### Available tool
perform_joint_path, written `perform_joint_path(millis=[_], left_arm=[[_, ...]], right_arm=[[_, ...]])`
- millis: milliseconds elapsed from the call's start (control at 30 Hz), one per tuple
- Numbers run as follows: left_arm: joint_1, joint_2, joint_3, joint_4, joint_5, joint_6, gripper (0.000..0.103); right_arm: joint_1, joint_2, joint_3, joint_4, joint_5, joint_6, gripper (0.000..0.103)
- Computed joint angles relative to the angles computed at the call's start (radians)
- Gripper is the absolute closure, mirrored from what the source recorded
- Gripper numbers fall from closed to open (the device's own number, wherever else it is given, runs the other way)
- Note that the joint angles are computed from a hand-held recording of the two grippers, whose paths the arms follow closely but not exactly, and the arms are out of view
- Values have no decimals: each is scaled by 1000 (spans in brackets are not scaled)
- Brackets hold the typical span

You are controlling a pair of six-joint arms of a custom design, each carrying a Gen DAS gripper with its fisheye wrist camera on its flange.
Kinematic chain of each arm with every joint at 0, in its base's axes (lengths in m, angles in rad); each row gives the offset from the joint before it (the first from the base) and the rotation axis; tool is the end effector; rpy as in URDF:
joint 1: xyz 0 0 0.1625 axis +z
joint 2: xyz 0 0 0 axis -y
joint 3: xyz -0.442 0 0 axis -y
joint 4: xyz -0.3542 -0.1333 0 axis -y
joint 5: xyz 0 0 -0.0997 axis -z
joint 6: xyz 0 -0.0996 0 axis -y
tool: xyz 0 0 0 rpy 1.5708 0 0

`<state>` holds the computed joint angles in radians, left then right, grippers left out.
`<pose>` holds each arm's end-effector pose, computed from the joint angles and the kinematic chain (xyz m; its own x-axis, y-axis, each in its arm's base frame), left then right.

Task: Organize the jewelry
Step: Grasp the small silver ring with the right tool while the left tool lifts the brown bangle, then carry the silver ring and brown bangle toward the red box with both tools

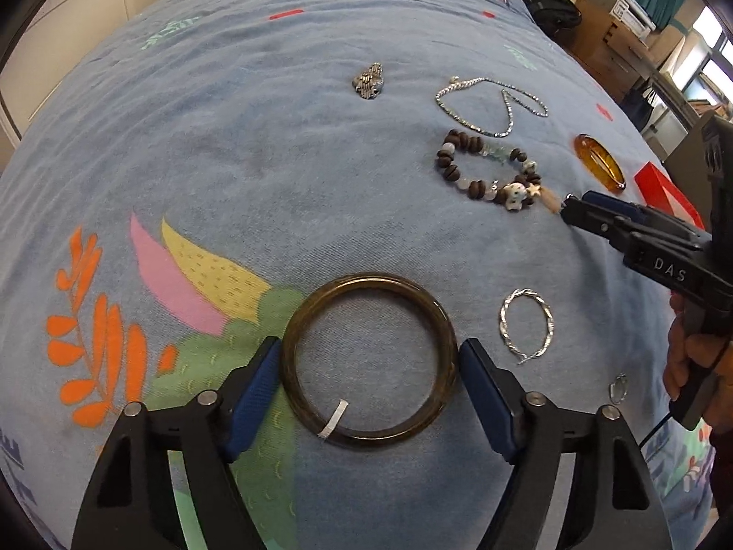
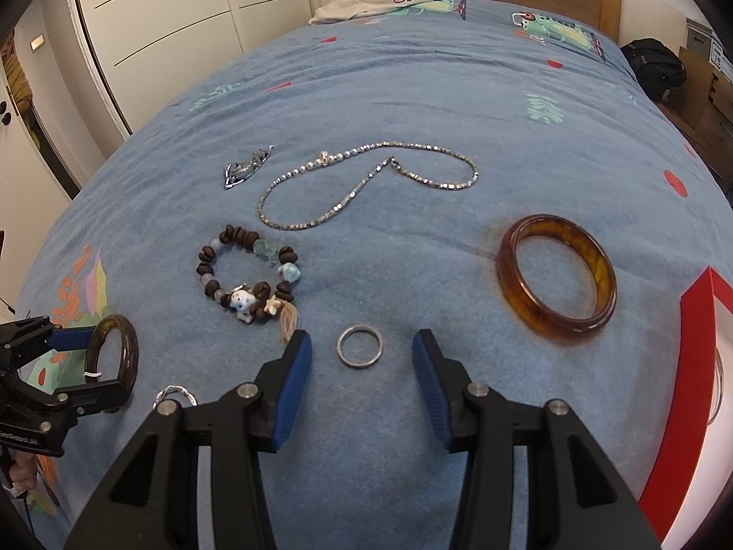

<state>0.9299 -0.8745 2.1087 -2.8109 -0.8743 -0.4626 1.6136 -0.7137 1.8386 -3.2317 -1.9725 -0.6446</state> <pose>-0.1413 -0.5192 0.0915 -0.8191 0.0500 -0.5715 0.2596 0.9206 -0.2916 0.1208 -0.6148 0.1044 -0.7198 -0.3882 0.5756 -0.5871 0.7828 -0.2062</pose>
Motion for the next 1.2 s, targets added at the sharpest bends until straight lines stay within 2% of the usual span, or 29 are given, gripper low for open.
perform_joint_path(millis=[133, 200, 267, 467, 800, 1033, 1200], left_arm=[[-4, -1, 13, -22, 11, 14, 27], [-9, 6, 15, -28, 27, 16, 27], [-12, 10, 16, -34, 37, 17, 27], [-18, 18, 17, -52, 51, 17, 27], [-31, -25, 38, -93, 66, 16, 27], [-74, -43, 19, -50, 75, 30, 27], [-118, -27, -22, -28, 53, 62, 27]], right_arm=[[2, 12, -8, -8, -12, -13, 62], [3, 16, -10, -13, -14, -18, 75], [1, 14, -13, -3, -14, -20, 83], [-4, 9, -13, 15, -7, -29, 83], [1, -21, 12, -3, 19, -18, 83], [13, -90, 57, -20, 41, 5, 83], [8, -166, 98, -43, 40, 17, 83]])
